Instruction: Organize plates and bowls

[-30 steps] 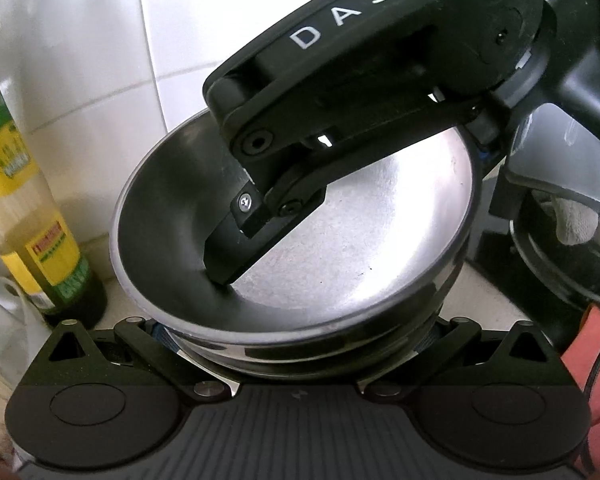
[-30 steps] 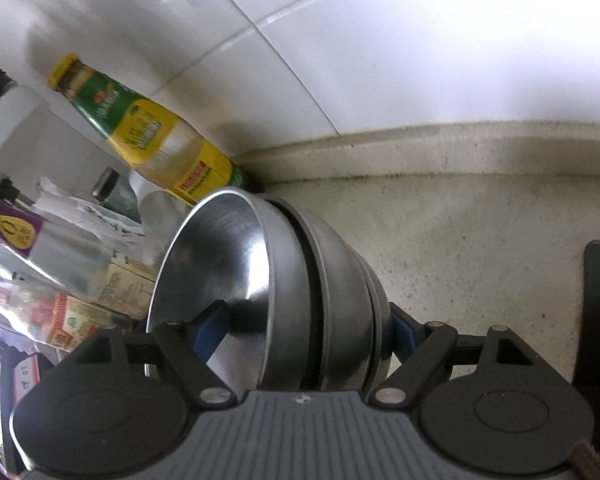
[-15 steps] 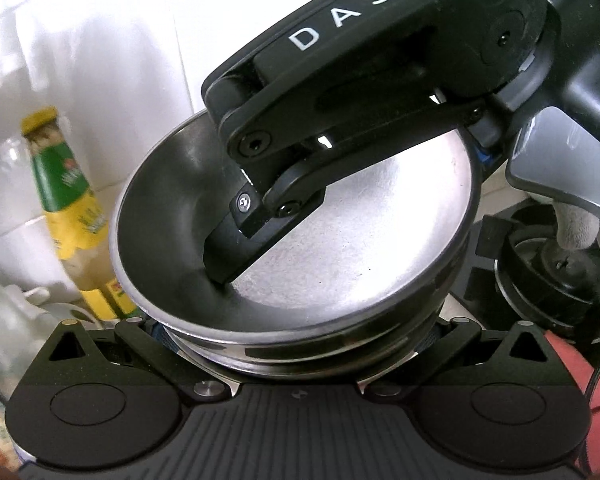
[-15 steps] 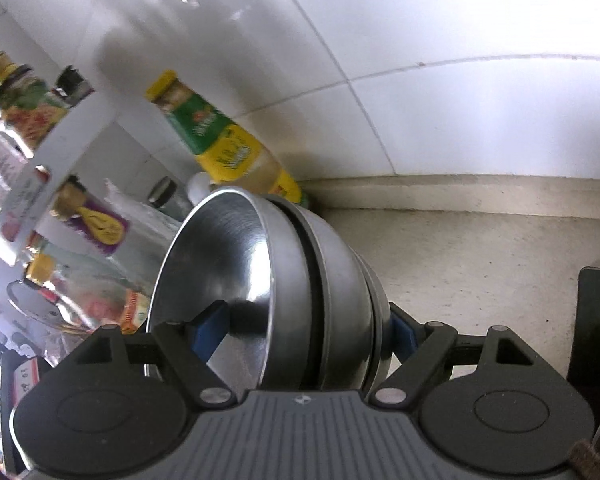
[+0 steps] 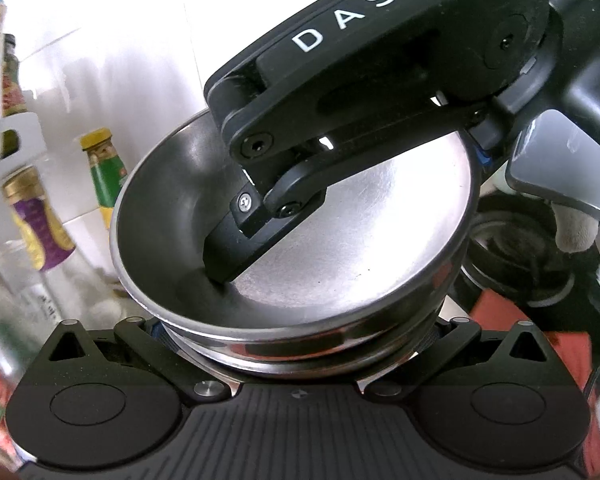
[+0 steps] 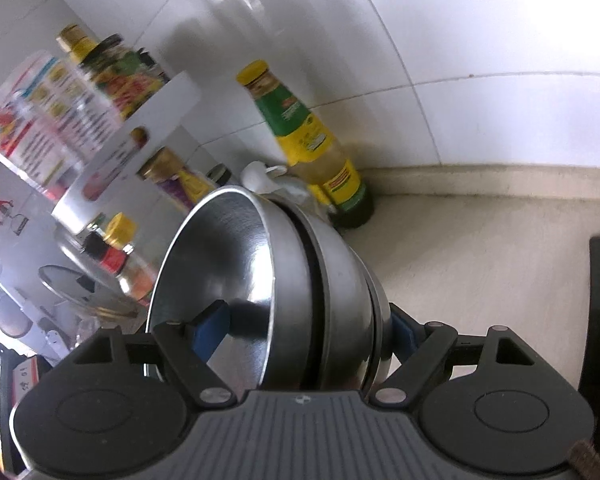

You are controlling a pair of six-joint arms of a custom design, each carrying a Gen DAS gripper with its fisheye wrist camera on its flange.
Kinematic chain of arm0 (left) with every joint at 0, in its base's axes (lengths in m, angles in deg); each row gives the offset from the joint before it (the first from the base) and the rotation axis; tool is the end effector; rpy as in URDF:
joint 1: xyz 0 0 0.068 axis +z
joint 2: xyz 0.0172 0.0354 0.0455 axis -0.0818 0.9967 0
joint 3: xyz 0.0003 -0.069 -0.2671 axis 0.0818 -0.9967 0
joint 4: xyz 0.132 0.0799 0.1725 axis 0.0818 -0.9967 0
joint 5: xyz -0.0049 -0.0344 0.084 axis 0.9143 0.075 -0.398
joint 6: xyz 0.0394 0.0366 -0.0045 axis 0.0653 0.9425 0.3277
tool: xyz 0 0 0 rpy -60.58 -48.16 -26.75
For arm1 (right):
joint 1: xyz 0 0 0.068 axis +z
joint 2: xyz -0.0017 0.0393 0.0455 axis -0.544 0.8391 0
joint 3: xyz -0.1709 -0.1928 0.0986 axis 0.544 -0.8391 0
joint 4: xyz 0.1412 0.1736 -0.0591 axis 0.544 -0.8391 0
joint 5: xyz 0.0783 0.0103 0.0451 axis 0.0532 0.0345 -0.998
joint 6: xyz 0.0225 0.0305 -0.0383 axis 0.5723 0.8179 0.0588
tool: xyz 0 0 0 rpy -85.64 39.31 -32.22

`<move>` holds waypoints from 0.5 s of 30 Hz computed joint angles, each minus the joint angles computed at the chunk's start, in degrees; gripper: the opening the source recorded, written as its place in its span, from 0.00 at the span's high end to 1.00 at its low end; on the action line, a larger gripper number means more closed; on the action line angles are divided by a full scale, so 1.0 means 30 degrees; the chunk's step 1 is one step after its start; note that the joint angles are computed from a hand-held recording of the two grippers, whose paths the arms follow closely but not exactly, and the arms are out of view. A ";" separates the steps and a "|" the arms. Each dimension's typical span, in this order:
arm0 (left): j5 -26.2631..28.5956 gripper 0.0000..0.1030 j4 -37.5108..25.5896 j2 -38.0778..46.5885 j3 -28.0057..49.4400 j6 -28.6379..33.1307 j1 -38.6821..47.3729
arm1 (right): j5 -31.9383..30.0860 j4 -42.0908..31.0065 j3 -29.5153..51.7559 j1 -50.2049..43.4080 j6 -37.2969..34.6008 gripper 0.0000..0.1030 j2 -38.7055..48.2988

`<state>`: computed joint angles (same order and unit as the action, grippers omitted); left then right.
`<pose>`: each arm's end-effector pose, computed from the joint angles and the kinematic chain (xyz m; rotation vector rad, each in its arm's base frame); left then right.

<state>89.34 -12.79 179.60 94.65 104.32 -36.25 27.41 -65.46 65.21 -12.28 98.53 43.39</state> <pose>0.2486 -0.1671 0.2026 1.2138 1.7201 -0.4175 0.1983 0.0713 0.3096 0.6232 2.2379 0.5312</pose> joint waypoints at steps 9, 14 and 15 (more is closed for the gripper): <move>0.2232 0.00 -0.0791 -0.4316 -0.5440 0.2352 0.2144 | 0.6082 -0.1205 -0.0847 0.8461 0.7128 0.24 -0.0340; 0.3918 0.00 -0.2604 -0.6159 -0.7527 0.4943 0.4421 | 0.8295 -0.1350 -0.1981 1.2392 1.1413 0.24 -0.0108; 0.4373 0.00 -0.3541 -0.7004 -0.7914 0.5647 0.5057 | 0.8610 -0.1338 -0.2200 1.3019 1.2212 0.24 -0.0001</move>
